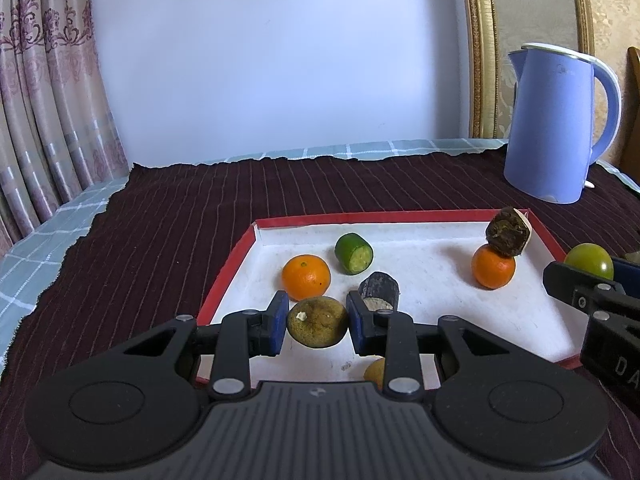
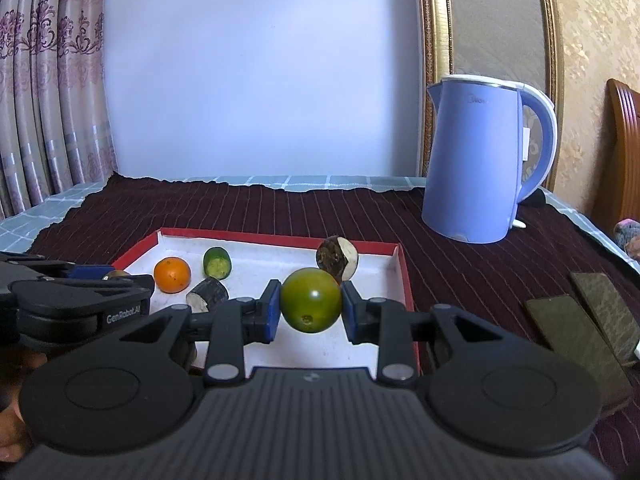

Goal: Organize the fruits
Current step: 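Carry the held lime and yellow fruit over the tray with both tools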

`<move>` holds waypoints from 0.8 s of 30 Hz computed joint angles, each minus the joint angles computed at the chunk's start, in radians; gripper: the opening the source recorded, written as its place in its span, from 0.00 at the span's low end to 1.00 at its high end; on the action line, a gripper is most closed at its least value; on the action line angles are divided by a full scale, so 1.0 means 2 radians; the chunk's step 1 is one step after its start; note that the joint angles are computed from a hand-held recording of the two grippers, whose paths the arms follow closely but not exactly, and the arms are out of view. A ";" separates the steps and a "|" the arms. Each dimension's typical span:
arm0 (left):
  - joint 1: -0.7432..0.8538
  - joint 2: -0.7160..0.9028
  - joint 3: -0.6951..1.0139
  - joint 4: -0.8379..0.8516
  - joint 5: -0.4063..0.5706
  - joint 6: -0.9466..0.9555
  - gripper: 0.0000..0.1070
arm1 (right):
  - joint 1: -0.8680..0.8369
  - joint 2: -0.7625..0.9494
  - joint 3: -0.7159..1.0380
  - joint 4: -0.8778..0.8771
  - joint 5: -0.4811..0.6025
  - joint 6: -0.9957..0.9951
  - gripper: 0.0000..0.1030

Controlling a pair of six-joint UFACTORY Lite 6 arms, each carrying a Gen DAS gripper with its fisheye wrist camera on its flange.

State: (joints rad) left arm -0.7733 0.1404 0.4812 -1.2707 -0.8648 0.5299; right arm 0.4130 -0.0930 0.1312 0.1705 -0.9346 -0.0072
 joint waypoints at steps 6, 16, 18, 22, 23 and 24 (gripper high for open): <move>0.017 0.015 0.012 0.013 0.009 -0.002 0.29 | -0.004 0.010 0.014 -0.003 0.004 -0.001 0.28; 0.026 0.034 0.031 0.019 0.016 0.000 0.28 | -0.004 0.018 0.025 -0.001 0.008 -0.004 0.28; 0.026 0.038 0.036 0.017 0.016 0.003 0.28 | -0.006 0.022 0.031 -0.001 0.010 -0.007 0.28; 0.037 0.049 0.049 0.022 0.021 0.007 0.29 | -0.015 0.036 0.047 -0.008 0.014 -0.008 0.28; 0.040 0.052 0.053 0.024 0.022 0.008 0.29 | -0.016 0.040 0.051 -0.009 0.014 -0.007 0.28; 0.043 0.055 0.056 0.026 0.024 0.008 0.28 | -0.017 0.044 0.055 -0.009 0.015 -0.007 0.28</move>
